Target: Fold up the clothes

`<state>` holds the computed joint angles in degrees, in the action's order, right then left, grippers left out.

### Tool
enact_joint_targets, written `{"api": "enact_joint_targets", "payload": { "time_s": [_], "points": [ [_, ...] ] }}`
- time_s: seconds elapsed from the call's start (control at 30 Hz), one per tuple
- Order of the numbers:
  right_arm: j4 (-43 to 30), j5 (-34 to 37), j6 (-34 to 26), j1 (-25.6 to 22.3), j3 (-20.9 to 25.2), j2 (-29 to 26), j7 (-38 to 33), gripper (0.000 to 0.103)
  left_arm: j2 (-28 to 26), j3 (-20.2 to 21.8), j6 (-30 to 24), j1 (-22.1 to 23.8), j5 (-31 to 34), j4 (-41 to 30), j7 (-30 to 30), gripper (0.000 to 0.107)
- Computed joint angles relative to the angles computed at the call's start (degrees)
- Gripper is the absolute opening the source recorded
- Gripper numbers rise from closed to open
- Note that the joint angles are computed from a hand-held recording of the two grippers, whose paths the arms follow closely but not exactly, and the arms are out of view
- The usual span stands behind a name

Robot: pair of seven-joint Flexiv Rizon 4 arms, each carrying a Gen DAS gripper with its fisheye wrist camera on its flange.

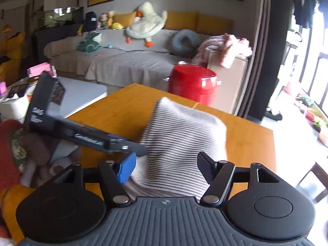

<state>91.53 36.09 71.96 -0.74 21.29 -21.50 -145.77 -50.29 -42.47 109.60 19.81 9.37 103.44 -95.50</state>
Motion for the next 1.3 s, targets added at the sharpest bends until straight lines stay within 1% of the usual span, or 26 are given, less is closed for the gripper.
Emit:
{"api": "enact_joint_targets", "payload": {
  "time_s": [0.07,0.1,0.2,0.27,0.3,0.43,0.67,0.77,0.87,0.9,0.93,0.97,1.03,1.07,1.1,1.23,1.3],
  "points": [
    [-1.7,0.9,0.4,0.2,-0.9,-1.5,3.8,0.073,0.1,0.0,-0.1,0.0,0.0,0.0,0.0,0.07],
    [-2.7,0.7,0.3,0.6,-1.7,-2.6,6.6,0.074,0.1,0.0,-0.1,0.0,0.0,0.0,0.0,0.071],
    [-6.0,-0.6,-0.2,1.5,-3.5,-6.6,16.1,0.075,0.0,-0.2,-0.3,0.2,-0.1,-0.1,0.1,0.071],
    [-8.2,-1.3,-1.9,1.0,-3.3,-9.3,21.2,0.075,-0.1,-0.4,-0.3,0.5,0.0,0.2,0.1,0.071],
    [-9.4,-0.7,-2.9,-0.1,-2.1,-10.5,22.0,0.076,-0.2,-0.6,-0.3,0.7,0.1,0.2,0.1,0.071],
    [-10.9,-0.2,-3.2,-1.8,0.9,-12.5,22.0,0.077,0.1,-0.5,-0.1,1.1,-0.1,0.8,-0.2,0.071],
    [-10.6,-0.8,-2.6,-1.9,3.3,-12.9,19.8,0.077,1.5,0.6,1.4,1.9,-0.3,2.6,-2.3,0.071],
    [-10.8,-0.2,-4.1,-2.4,4.2,-12.8,19.4,0.08,2.4,1.8,2.6,2.2,-0.2,3.6,-4.1,0.071],
    [-11.3,0.4,-4.5,-2.0,3.9,-13.0,19.6,0.086,2.9,2.2,3.3,3.1,0.5,4.5,-6.1,0.072],
    [-11.3,0.6,-4.1,-1.8,3.6,-13.2,20.0,0.091,3.1,2.4,3.4,3.2,0.8,4.7,-6.7,0.072],
    [-11.3,0.7,-3.5,-1.5,3.2,-13.2,20.6,0.1,3.3,2.6,3.6,3.4,1.1,4.9,-7.2,0.073],
    [-11.1,0.7,-2.6,-1.2,2.8,-13.3,21.2,0.103,3.5,2.9,3.5,3.3,1.3,4.9,-7.6,0.073],
    [-10.9,0.8,-1.4,-1.3,2.5,-13.5,22.6,0.103,3.8,3.4,3.4,3.0,1.6,4.8,-8.1,0.075],
    [-11.3,1.1,-1.7,-1.8,2.9,-13.8,23.1,0.103,4.0,3.7,3.3,2.8,1.7,4.8,-8.2,0.075],
    [-11.7,1.4,-2.5,-2.4,3.3,-14.1,23.6,0.103,4.1,4.0,3.3,2.7,1.8,4.8,-8.4,0.076],
    [-13.4,0.6,-6.9,-2.2,2.5,-15.0,27.6,0.103,4.3,4.1,3.0,2.6,2.1,4.8,-8.8,0.077],
    [-14.1,0.9,-7.5,-2.0,2.5,-15.4,28.1,0.103,4.5,4.4,2.9,2.3,2.0,4.6,-8.9,0.078]
  ]
}}
